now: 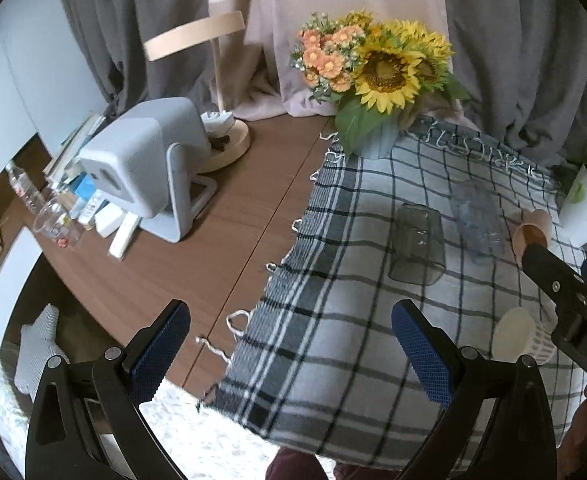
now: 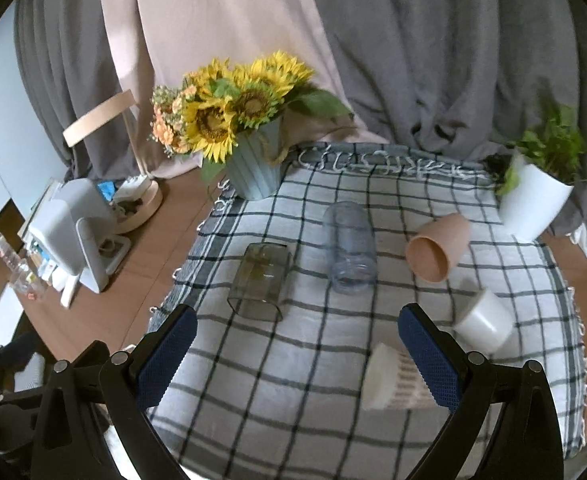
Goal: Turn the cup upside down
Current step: 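Move the right gripper to the clear rectangular glass and close on it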
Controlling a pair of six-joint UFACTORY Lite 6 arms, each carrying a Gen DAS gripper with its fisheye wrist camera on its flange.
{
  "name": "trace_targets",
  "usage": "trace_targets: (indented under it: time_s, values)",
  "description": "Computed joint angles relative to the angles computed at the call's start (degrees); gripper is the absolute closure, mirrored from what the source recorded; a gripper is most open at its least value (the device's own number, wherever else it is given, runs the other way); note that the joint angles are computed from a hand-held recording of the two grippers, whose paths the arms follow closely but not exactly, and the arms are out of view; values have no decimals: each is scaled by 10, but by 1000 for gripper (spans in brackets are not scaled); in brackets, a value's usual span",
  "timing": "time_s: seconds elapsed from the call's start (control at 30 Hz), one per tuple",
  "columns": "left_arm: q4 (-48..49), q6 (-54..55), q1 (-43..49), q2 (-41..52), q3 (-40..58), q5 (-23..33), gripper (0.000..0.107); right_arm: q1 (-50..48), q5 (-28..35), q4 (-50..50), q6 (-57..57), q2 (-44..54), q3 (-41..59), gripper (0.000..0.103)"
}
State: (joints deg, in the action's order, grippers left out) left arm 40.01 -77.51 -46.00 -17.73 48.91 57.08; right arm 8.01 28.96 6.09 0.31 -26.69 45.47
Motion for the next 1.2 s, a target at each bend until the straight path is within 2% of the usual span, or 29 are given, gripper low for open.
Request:
trace_targets:
  time_s: [0.13,0.23,0.43,0.6,0.83,1.1,1.2]
  values:
    - [-14,113,100,32,8,-72,4,56,-33,-95,137,82,40,2]
    - [-36,182,170,58,15,-128,4,81,-47,-125,195,153,78,2]
    - [-89,308,263,154,53,-208,4,119,-59,-232,341,288,160,2]
    - [-129,384,307,229,87,-246,4,123,-51,-225,349,399,238,4]
    - [-180,461,337,343,164,-262,4,121,-23,-211,353,528,333,9]
    - [-197,493,333,401,209,-261,4,112,-10,-191,346,611,394,16]
    - [-197,497,335,415,221,-258,4,107,-9,-170,329,633,408,24]
